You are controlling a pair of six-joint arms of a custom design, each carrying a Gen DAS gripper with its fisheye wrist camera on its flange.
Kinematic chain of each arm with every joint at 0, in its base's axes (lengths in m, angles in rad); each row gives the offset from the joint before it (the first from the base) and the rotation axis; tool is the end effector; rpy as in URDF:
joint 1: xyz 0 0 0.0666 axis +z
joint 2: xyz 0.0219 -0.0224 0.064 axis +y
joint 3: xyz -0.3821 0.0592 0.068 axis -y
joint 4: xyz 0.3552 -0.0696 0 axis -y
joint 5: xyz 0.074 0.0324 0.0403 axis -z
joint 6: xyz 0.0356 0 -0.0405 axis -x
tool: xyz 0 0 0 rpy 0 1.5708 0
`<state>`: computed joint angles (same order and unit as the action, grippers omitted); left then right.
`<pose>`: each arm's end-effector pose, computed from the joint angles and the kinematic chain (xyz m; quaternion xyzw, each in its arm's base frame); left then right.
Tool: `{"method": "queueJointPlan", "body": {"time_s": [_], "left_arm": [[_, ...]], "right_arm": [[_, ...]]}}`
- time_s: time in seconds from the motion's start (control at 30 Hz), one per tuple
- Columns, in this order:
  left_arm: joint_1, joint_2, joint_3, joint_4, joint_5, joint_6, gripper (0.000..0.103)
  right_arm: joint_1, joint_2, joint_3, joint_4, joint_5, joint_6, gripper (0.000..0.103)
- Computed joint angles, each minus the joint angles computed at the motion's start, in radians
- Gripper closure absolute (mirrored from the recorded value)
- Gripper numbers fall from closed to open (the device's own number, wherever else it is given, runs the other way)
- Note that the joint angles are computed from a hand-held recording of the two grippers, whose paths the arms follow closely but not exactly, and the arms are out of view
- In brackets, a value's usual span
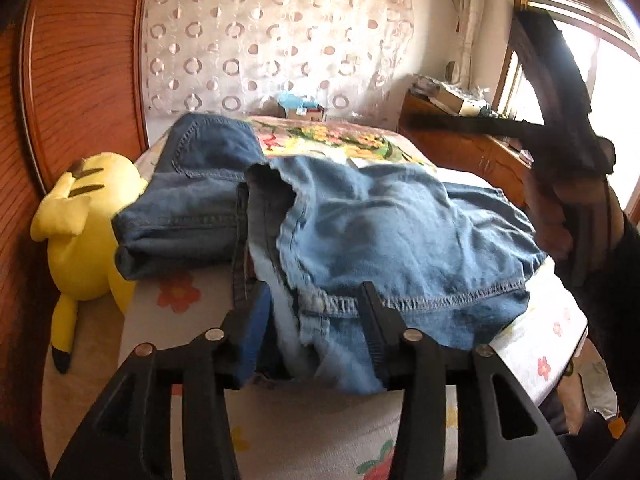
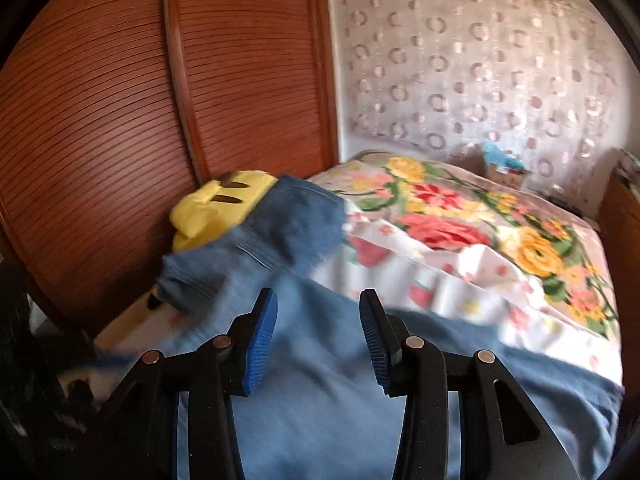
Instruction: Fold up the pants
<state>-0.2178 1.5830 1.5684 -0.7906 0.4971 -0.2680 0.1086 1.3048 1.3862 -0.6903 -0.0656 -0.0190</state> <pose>0.5064 -0.1299 0.4306 0.3054 0.8506 -0.2190 0.3677 0.4281 0.0486 0.4832 -0.0548 0.8845 0.0585 0.4596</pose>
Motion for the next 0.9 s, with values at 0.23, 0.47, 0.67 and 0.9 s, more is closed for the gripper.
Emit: {"method": "queueJointPlan", "body": {"time_s": [0.23,0.47,0.67,0.9], "left_arm": [[-0.015,-0.018,-0.002,0.054,-0.017,0.043,0.027],[-0.065,-0.026,-0.017,0.081,-0.055,0.06,0.027],[-0.106,-0.013,-0.014,0.07,-0.09,0.048,0.027],[-0.119,0.014,0.022,0.054,-0.117,0.044,0.027]], "right_arm": [[-0.098,-0.196,-0.232,0.0,0.019,-0.003,0.059],[-0.142,-0.353,-0.376,-0.068,0.0,-0.026,0.06],[-0.152,-0.388,-0.425,-0.112,-0.024,-0.031,0.062],[-0.199,-0.421,-0.443,-0.15,-0.064,-0.011,0.063]]}}
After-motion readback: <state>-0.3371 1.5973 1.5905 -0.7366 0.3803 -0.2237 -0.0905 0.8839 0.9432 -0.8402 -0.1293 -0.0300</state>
